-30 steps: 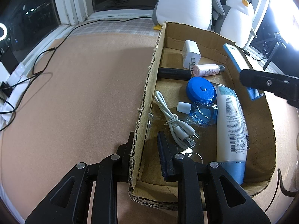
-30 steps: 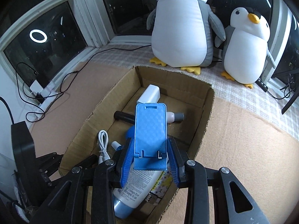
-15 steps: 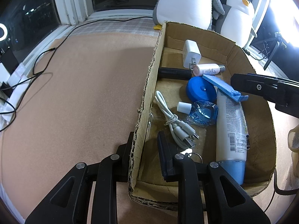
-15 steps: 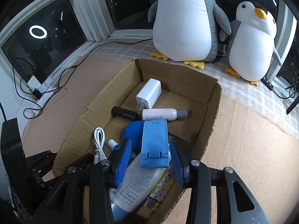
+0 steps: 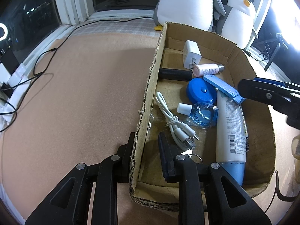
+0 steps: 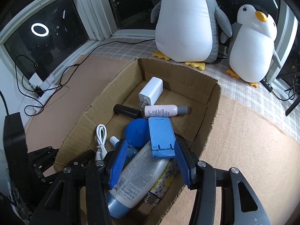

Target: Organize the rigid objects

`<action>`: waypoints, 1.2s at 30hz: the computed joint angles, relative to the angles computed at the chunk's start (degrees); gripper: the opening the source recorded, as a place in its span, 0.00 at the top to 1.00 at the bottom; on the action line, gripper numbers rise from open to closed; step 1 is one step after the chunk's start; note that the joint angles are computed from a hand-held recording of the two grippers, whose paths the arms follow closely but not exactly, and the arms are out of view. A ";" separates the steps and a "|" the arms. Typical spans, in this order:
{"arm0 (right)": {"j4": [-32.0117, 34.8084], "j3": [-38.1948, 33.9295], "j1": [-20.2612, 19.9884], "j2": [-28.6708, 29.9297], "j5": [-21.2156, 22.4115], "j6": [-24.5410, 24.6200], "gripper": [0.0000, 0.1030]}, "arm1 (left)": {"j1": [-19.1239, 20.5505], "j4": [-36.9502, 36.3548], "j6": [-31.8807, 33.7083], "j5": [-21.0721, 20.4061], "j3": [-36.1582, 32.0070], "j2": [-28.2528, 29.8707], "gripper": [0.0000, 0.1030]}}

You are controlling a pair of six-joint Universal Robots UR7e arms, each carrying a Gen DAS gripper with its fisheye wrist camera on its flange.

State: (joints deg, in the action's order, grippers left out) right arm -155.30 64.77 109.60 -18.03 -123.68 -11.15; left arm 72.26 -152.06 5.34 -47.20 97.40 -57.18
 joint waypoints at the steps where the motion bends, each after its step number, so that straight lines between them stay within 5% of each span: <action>1: -0.37 0.48 0.09 -0.30 -0.02 -0.05 0.49 | -0.08 -0.17 0.09 0.03 0.06 -0.10 0.79; 11: -7.23 8.81 1.10 -5.84 -0.16 0.56 0.39 | -2.73 -4.80 3.12 0.67 2.42 -2.82 0.70; 15: -10.28 12.98 1.65 -8.53 -0.56 1.77 0.35 | -4.36 -4.73 3.14 -0.04 4.39 -4.96 0.49; 25: -17.62 23.73 4.55 -15.17 -6.12 6.61 0.31 | -10.01 -6.37 3.69 0.12 10.24 -11.07 0.25; 36: -30.00 30.29 8.79 -17.49 -13.20 6.33 0.27 | -14.53 -6.88 2.40 2.30 14.75 -15.03 0.23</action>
State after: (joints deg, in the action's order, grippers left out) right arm -185.30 95.06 118.40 -35.52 -136.88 -4.82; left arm 57.73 -158.93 7.74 -44.90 112.14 -72.22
